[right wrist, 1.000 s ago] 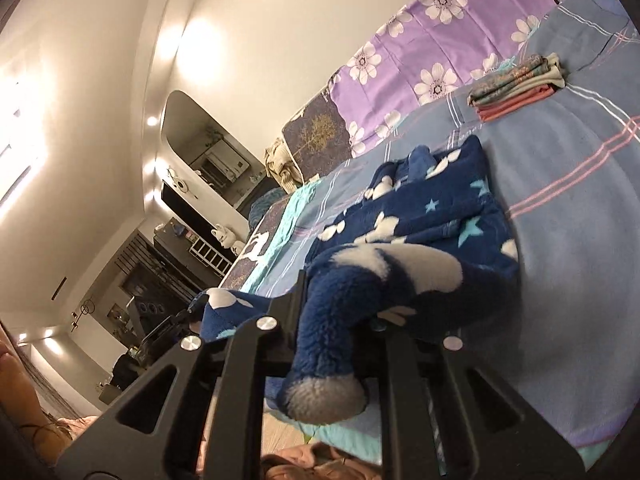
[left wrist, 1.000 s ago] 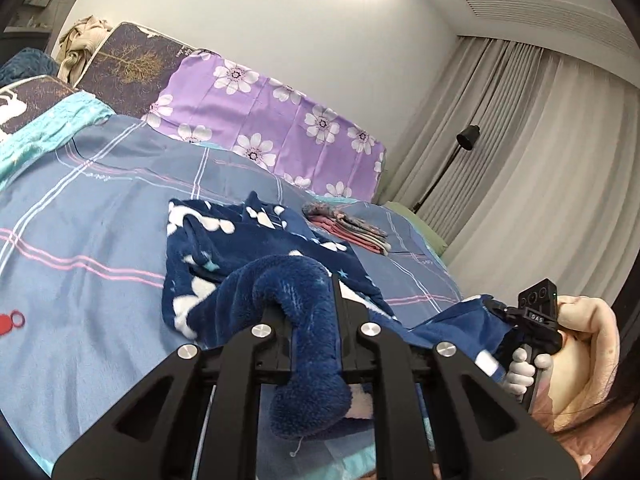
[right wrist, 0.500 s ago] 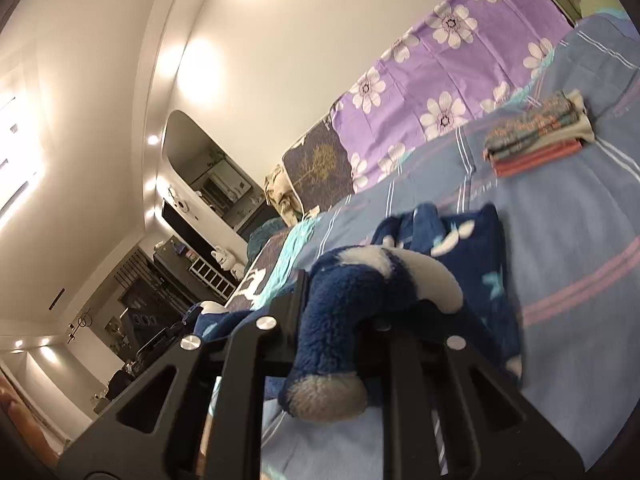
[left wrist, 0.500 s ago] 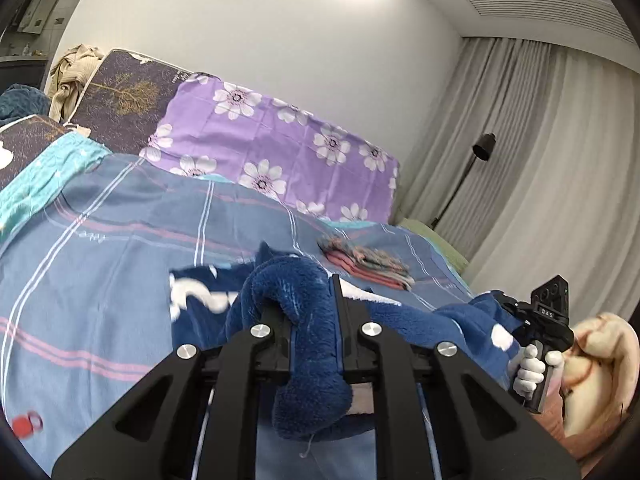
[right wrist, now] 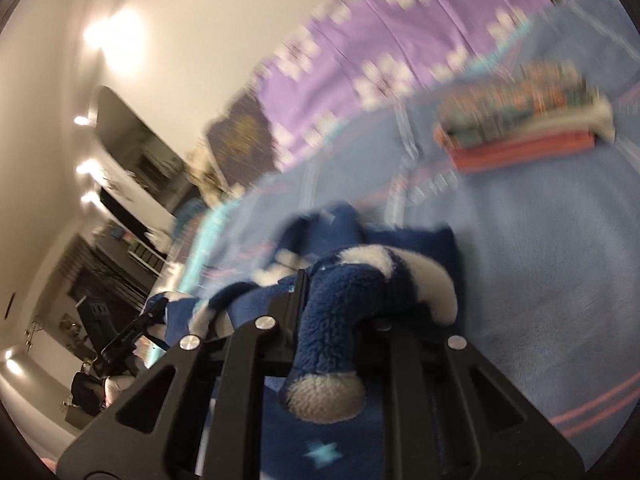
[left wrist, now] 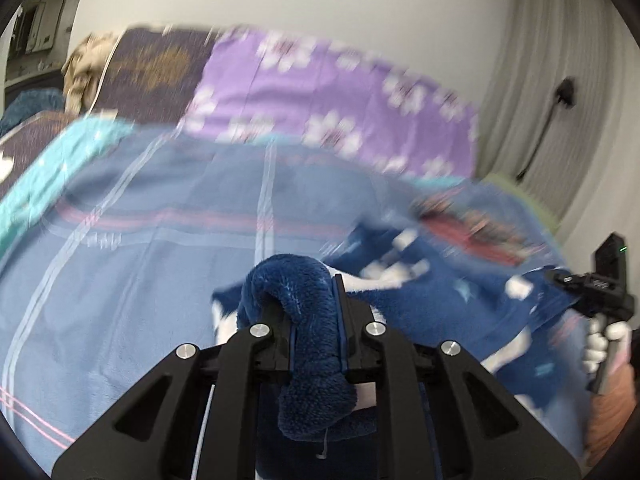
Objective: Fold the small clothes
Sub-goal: 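Fold the held legs up over the onesie body with both tools, then release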
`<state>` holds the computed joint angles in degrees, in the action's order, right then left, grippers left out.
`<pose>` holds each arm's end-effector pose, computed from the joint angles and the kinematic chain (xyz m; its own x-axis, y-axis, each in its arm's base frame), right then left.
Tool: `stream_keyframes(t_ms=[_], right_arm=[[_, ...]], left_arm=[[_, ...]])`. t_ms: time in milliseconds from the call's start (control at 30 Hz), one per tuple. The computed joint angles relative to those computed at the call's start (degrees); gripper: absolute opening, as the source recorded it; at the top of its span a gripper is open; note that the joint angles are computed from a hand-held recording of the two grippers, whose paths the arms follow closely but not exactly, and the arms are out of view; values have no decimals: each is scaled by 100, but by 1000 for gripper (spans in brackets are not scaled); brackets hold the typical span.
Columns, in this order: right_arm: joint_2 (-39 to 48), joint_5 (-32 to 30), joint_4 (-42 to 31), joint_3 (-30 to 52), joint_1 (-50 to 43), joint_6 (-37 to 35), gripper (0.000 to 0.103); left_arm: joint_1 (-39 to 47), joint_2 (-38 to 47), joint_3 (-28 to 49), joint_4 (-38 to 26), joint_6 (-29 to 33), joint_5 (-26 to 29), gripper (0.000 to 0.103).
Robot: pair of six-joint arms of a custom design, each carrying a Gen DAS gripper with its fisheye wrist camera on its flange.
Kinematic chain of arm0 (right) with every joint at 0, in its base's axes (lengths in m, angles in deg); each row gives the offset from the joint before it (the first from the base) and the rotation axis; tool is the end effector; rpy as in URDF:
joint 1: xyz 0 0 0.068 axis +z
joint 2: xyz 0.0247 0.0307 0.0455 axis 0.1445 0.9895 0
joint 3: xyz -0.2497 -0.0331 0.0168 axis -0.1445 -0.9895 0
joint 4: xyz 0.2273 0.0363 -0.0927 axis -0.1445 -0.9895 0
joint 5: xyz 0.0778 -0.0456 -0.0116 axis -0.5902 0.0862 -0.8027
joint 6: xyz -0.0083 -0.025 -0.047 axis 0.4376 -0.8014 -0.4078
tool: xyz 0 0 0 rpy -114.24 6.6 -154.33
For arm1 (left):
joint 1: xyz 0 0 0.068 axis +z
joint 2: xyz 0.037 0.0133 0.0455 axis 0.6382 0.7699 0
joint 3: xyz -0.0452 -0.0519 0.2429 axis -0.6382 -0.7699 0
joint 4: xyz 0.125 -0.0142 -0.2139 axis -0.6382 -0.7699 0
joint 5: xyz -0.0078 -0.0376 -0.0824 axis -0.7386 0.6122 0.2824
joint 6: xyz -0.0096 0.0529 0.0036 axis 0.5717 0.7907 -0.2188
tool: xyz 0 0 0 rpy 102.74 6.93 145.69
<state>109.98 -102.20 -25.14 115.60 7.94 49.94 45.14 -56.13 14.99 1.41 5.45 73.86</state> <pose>0.3990 0.0267 0.1865 -0.7934 -0.0382 -0.6075 -0.5165 0.5704 0.6387 0.1439 0.0156 0.2169 -0.4824 -0.3643 -0.7966 -0.3066 0.9221 -0.2360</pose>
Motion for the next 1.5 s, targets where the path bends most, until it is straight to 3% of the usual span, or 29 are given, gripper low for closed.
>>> stream_keyframes(t_ms=[67, 133, 233, 400, 533, 600, 700, 767, 800, 867, 967, 1167, 1233, 1300, 1333, 1400, 1500], right_arm=[[353, 322, 59, 101, 121, -11, 18], [650, 340, 133, 158, 151, -63, 18], [644, 242, 167, 97, 116, -205, 18], [433, 395, 195, -105, 140, -322, 21], [81, 333, -222, -252, -25, -903, 48], [-361, 331, -279, -635, -247, -1660, 53], [-797, 424, -213, -1042, -656, -2479, 57], [-1072, 1013, 397, -1444, -770, -2563, 58], [-1150, 1310, 694, -1609, -751, -2553, 59], [-1207, 2039, 1218, -1896, -582, -2744, 60], [-1005, 2109, 1214, -1832, -353, -2957, 64], [-658, 1960, 1586, -1410, 164, -2700, 69], [-494, 1937, 1733, -1136, 305, -2368, 69], [-83, 2087, 1772, -514, 463, -1415, 65], [142, 2085, 1589, -197, 467, -1043, 54], [767, 1735, 936, 661, 423, -436, 45], [1535, 1221, 128, 1632, 300, -113, 44]], left_arm=[[427, 707, -442, 752, 127, 334, 18], [858, 826, -739, 1227, 187, 832, 21], [1360, 702, -807, 1268, 289, 1500, 21], [1081, 496, -810, 1117, 224, 1224, 24], [1361, -417, -672, 165, 279, 1591, 37], [1487, -1256, -545, -743, 517, 1499, 52], [1299, -2048, -288, -1887, 983, 711, 58], [849, -2119, -239, -2193, 1114, -30, 58], [791, -1993, -260, -2183, 1228, -118, 58], [367, -1582, -336, -1977, 1267, -474, 58], [-500, -948, -477, -1359, 1365, -1442, 58], [-126, 369, -138, -154, 1966, -1320, 60], [147, 803, 33, 239, 2095, -981, 60], [708, 1482, 253, 789, 1917, -333, 60], [821, 1719, 307, 960, 1838, -269, 60], [1247, 2321, 403, 1352, 1632, 110, 60], [1972, 2744, 405, 1547, 1442, 1399, 60]])
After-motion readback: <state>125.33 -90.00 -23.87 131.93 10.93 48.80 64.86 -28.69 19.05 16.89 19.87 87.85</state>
